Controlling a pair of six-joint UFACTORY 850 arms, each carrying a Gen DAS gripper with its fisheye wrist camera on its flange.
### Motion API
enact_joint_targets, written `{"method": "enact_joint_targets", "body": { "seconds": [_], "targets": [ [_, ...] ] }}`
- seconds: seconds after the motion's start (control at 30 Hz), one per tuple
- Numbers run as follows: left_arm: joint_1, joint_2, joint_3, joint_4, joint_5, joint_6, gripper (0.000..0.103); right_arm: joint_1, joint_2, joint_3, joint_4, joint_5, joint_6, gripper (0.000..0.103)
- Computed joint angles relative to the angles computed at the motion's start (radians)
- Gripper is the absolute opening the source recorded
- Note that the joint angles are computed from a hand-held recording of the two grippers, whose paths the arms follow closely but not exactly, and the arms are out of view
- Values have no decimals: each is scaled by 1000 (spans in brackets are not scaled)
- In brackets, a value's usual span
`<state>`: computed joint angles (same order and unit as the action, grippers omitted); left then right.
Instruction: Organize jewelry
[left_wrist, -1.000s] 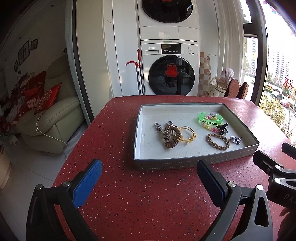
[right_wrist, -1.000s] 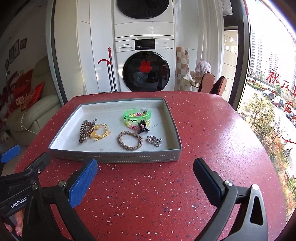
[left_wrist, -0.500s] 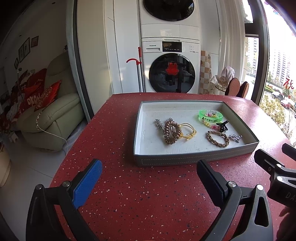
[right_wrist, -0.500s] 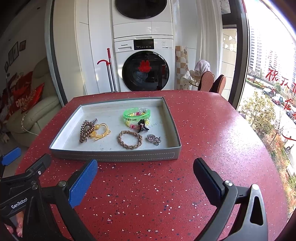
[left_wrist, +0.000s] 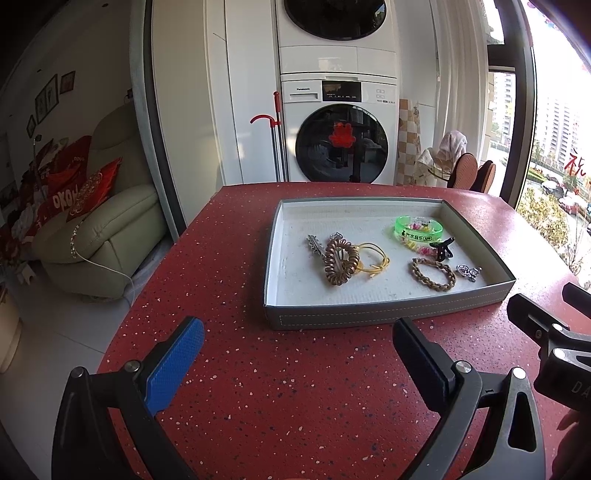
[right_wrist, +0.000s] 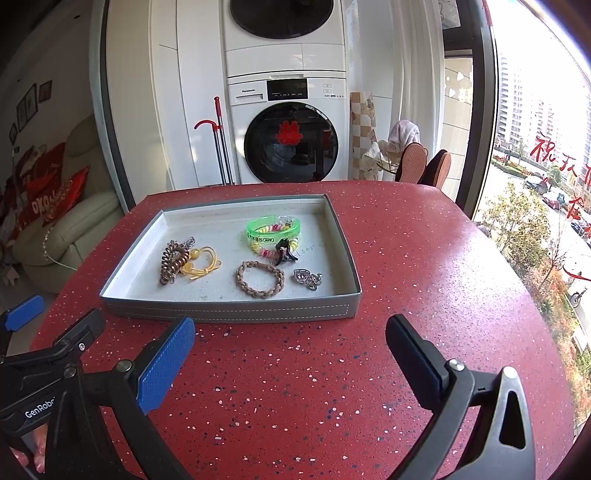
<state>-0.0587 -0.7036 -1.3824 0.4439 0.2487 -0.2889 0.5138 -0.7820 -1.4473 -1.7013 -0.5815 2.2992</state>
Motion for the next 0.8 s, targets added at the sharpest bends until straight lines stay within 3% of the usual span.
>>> {"method": "enact_joint_targets", "body": {
  "seconds": [0.8],
  "targets": [
    [-3, 4, 5, 6, -4, -11, 103, 1, 1, -7, 5, -4, -17, 103]
  ]
}}
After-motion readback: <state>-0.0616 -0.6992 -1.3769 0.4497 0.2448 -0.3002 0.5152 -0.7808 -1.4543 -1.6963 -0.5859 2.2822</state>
